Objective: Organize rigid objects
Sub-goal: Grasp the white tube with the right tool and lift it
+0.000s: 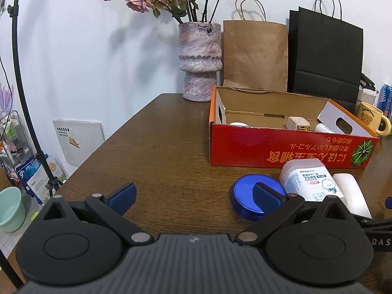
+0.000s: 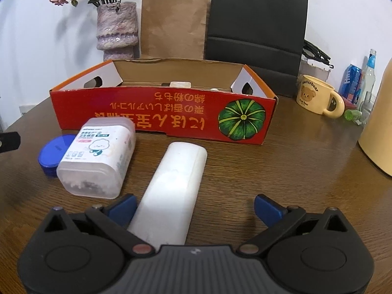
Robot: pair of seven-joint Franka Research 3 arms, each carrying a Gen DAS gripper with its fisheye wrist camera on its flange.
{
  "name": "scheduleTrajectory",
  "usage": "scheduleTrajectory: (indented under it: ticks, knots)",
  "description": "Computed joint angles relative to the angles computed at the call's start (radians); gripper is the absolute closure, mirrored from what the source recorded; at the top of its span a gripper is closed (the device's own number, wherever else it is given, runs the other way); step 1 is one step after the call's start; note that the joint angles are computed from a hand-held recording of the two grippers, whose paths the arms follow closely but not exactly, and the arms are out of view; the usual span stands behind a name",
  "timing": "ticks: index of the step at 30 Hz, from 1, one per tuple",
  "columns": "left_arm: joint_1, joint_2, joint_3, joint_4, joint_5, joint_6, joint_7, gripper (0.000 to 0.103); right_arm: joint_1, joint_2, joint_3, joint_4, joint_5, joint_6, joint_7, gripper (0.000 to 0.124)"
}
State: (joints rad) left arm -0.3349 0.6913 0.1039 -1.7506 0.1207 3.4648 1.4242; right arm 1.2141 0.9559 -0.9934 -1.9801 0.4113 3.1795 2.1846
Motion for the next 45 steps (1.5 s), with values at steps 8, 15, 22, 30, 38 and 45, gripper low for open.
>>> scheduleTrajectory:
  ticks: [8, 15, 22, 30, 38, 45]
  knots:
    - [-0.001, 0.001, 0.001, 0.005, -0.002, -0.014, 0.000, 0.000, -0.055, -0.039, 0.057, 0.011, -0.002, 0.054, -0.011, 0.056]
    - [0.002, 0.003, 0.000, 0.010, 0.011, -0.025, -0.011, 0.000, -0.150, -0.135, 0.172, -0.015, 0.016, 0.146, -0.163, 0.079]
    - [-0.001, 0.007, 0.003, 0.017, 0.020, -0.035, -0.019, 0.000, -0.220, -0.168, 0.258, -0.035, 0.091, 0.249, -0.238, 0.079]
    - [0.001, 0.008, 0.006, 0.020, 0.028, -0.038, -0.034, 0.000, -0.205, -0.171, 0.264, -0.056, 0.199, 0.307, -0.337, 0.080]
    - [0.001, 0.017, 0.034, 0.051, -0.022, -0.058, -0.088, 0.000, -0.283, -0.226, 0.351, -0.084, 0.240, 0.356, -0.426, 0.080]
    - [-0.016, 0.025, 0.056, 0.063, 0.017, -0.079, -0.111, 0.000, -0.307, -0.221, 0.382, -0.047, 0.314, 0.304, -0.519, 0.079]
